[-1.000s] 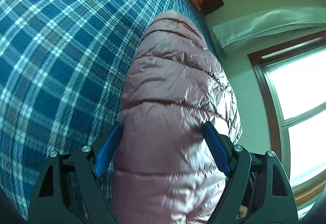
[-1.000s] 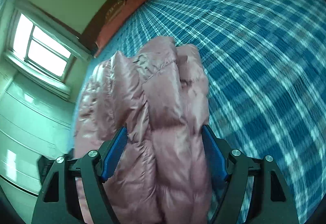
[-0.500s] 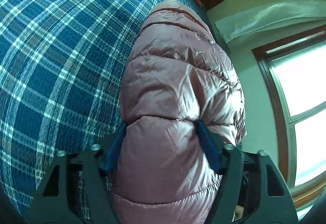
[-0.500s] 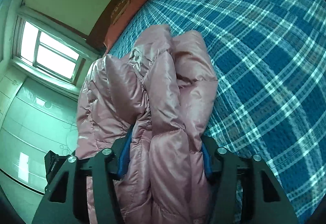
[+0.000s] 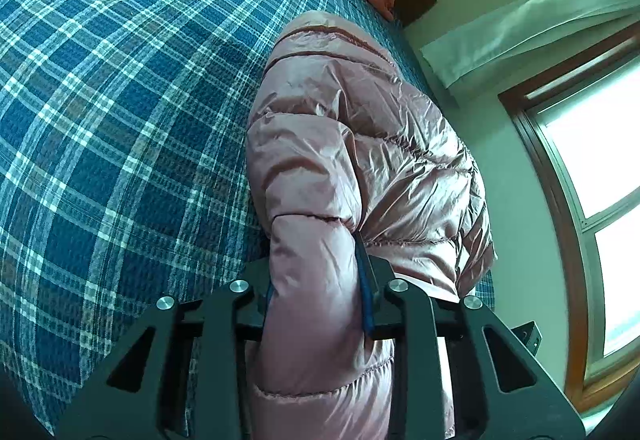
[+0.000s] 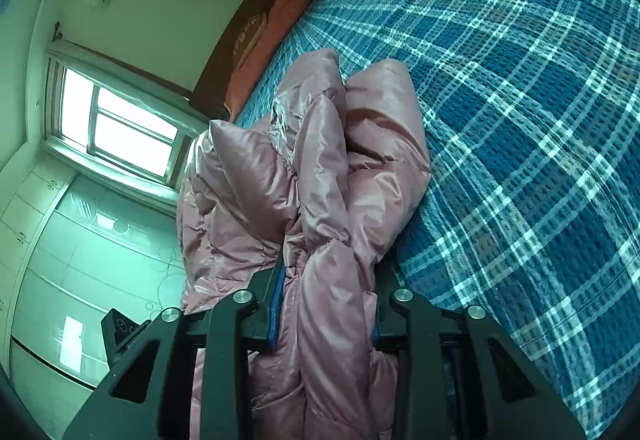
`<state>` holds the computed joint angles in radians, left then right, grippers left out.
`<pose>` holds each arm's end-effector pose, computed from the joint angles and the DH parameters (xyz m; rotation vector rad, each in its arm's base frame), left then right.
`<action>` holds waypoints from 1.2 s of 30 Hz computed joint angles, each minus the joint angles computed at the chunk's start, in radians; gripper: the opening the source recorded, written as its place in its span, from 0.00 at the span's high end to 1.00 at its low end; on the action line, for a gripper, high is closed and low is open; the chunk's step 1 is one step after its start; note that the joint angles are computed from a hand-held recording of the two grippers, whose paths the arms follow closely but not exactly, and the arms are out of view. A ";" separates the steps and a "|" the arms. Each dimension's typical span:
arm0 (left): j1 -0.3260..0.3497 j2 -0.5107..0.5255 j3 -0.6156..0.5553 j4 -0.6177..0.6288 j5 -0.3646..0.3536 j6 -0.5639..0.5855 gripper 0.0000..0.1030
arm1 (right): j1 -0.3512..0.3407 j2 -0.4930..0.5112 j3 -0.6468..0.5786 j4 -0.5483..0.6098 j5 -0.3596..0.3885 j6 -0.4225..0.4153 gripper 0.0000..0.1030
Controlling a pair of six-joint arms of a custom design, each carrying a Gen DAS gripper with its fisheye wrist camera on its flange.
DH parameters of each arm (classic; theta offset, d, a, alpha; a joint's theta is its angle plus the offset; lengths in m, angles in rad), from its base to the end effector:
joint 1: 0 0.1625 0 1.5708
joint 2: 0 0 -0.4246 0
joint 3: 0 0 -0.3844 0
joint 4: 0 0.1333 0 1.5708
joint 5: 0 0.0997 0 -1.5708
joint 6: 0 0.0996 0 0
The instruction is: Fold large clothes
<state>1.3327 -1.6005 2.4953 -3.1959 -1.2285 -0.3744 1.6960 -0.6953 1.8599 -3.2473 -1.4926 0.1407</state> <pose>0.0760 -0.3938 0.2837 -0.3767 2.7914 -1.1709 0.2166 -0.5911 0.0437 -0.0072 2.9070 -0.7389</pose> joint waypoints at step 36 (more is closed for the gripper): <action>0.318 -0.138 -0.222 0.108 -0.204 0.150 0.31 | 0.141 0.255 -0.453 0.358 -0.021 0.039 0.26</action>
<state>1.6509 -1.7388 2.2735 -3.0876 -1.4324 -0.2242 1.8373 -0.4399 1.4067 -2.8889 -1.5139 0.1794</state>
